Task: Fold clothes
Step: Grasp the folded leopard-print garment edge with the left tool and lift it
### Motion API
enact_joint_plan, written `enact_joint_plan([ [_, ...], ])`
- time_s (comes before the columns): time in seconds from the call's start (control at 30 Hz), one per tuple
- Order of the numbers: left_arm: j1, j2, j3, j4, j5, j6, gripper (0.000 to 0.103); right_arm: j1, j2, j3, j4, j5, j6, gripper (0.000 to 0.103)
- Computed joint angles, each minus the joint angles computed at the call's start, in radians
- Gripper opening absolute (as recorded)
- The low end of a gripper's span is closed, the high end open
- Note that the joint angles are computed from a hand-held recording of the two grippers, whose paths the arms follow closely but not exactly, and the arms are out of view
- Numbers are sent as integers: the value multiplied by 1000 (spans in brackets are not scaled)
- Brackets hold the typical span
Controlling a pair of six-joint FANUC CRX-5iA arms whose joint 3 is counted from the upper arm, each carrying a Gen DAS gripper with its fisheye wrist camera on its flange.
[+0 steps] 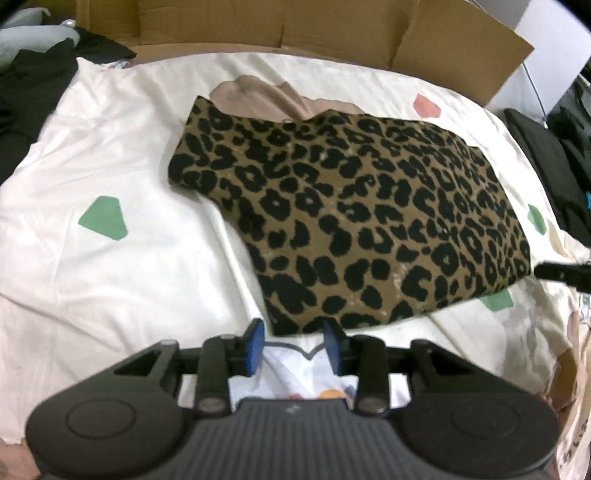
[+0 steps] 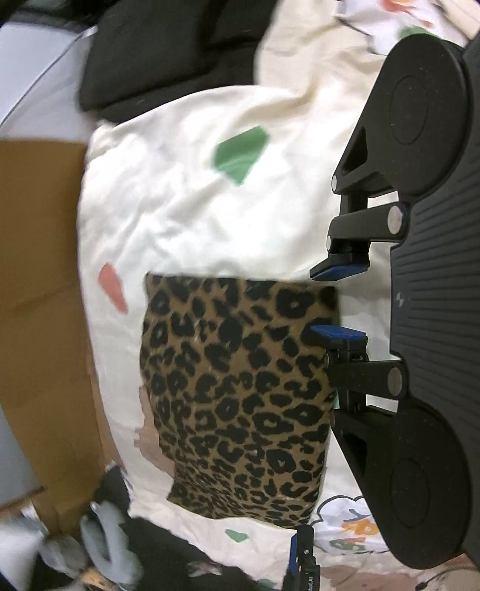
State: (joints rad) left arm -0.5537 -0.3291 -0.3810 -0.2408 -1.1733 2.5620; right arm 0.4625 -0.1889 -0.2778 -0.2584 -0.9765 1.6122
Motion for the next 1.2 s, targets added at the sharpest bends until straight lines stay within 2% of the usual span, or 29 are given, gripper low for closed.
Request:
enact_joint_plan([
  [0.1, 17, -4, -14, 22, 20, -6, 40, -59, 29, 32, -105, -60, -3, 34],
  [0.23, 23, -2, -20, 35, 38, -2, 41, -191, 97, 96, -345, -166, -20, 34],
  [0.4, 51, -6, -53, 67, 84, -14, 43, -193, 131, 89, -379, -148, -56, 34],
  [0.6, 98, -22, -99, 115, 141, -27, 43, -276, 141, 53, -520, -95, -149, 34],
  [0.63, 102, -25, -103, 121, 144, -31, 43, -282, 141, 49, -533, -89, -153, 33],
  [0.7, 110, -39, -117, 132, 155, -34, 43, -282, 140, 51, -536, -87, -143, 17],
  [0.83, 123, -82, -161, 146, 209, -27, 45, -328, 133, 49, -603, -96, -112, 15],
  [0.97, 130, -112, -201, 149, 264, -36, 48, -321, 123, 33, -599, -82, -127, 20],
  [1.07, 152, -128, -231, 168, 308, -65, 49, -316, 139, 29, -618, -93, -119, 32],
  [1.2, 181, -167, -287, 211, 375, -99, 51, -301, 143, 26, -627, -72, -96, 33],
])
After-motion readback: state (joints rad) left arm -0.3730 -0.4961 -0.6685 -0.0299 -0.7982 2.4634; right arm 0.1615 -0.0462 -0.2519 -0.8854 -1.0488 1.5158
